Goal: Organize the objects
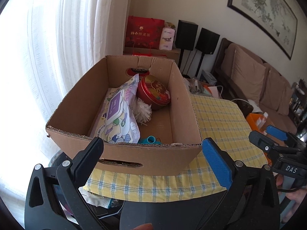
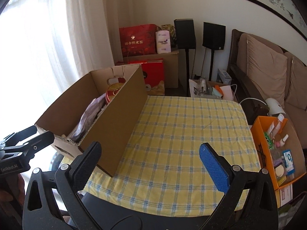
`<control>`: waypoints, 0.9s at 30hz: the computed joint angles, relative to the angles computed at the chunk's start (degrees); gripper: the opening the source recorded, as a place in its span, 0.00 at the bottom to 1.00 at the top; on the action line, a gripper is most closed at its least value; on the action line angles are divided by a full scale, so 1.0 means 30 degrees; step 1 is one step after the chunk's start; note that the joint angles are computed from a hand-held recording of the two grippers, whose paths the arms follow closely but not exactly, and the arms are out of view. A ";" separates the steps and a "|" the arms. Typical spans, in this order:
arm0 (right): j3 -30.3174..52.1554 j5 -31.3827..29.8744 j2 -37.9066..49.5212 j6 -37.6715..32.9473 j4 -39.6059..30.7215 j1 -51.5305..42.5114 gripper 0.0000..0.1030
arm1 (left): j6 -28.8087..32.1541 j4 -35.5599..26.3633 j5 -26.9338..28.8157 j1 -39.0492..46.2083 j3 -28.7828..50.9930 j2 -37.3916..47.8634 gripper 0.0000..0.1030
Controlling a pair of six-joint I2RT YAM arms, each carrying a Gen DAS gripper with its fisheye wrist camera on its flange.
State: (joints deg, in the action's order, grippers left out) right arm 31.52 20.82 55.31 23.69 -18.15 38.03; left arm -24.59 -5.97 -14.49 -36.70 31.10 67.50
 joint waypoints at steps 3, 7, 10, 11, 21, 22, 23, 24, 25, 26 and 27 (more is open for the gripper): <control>-0.0417 0.0617 -0.0852 0.0339 -0.0600 0.0376 1.00 | -0.0289 -0.0318 -0.0698 -0.0596 -0.0194 -0.0119 1.00; -0.0843 0.1528 -0.1842 0.0840 -0.1480 0.1091 1.00 | -0.0778 -0.0598 -0.0290 -0.0925 -0.0551 -0.0447 1.00; -0.1102 0.2333 -0.2464 0.1408 -0.2225 0.1836 1.00 | -0.1316 -0.0792 -0.0596 -0.1433 -0.0805 -0.0945 1.00; -0.1188 0.2553 -0.2657 0.1600 -0.2464 0.2037 1.00 | -0.1414 -0.0948 -0.0832 -0.1674 -0.0819 -0.1102 1.00; -0.1756 0.3296 -0.3620 0.2472 -0.3649 0.2473 1.00 | -0.1831 -0.2254 -0.2136 -0.3011 -0.0159 -0.1447 1.00; -0.1756 0.3384 -0.3626 0.2599 -0.3731 0.2566 1.00 | -0.1818 -0.2268 -0.2166 -0.3017 -0.0155 -0.1452 1.00; -0.1771 0.3385 -0.3637 0.2620 -0.3753 0.2537 1.00 | -0.1857 -0.2328 -0.2254 -0.3099 -0.0133 -0.1470 1.00; -0.1794 0.3377 -0.3660 0.2651 -0.3773 0.2520 1.00 | -0.1845 -0.2344 -0.2275 -0.3112 -0.0145 -0.1493 1.00; -0.1804 0.3369 -0.3657 0.2674 -0.3758 0.2508 1.00 | -0.1851 -0.2367 -0.2309 -0.3137 -0.0130 -0.1484 1.00; -0.1803 0.3352 -0.3655 0.2690 -0.3755 0.2494 1.00 | -0.1883 -0.2410 -0.2403 -0.3222 -0.0122 -0.1494 1.00; -0.1789 0.3331 -0.3630 0.2712 -0.3755 0.2493 1.00 | -0.1894 -0.2431 -0.2486 -0.3277 -0.0122 -0.1488 1.00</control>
State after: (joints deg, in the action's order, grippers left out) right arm 26.15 30.81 44.42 31.82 -29.41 45.51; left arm -30.27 -13.27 -21.95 -46.53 30.74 63.03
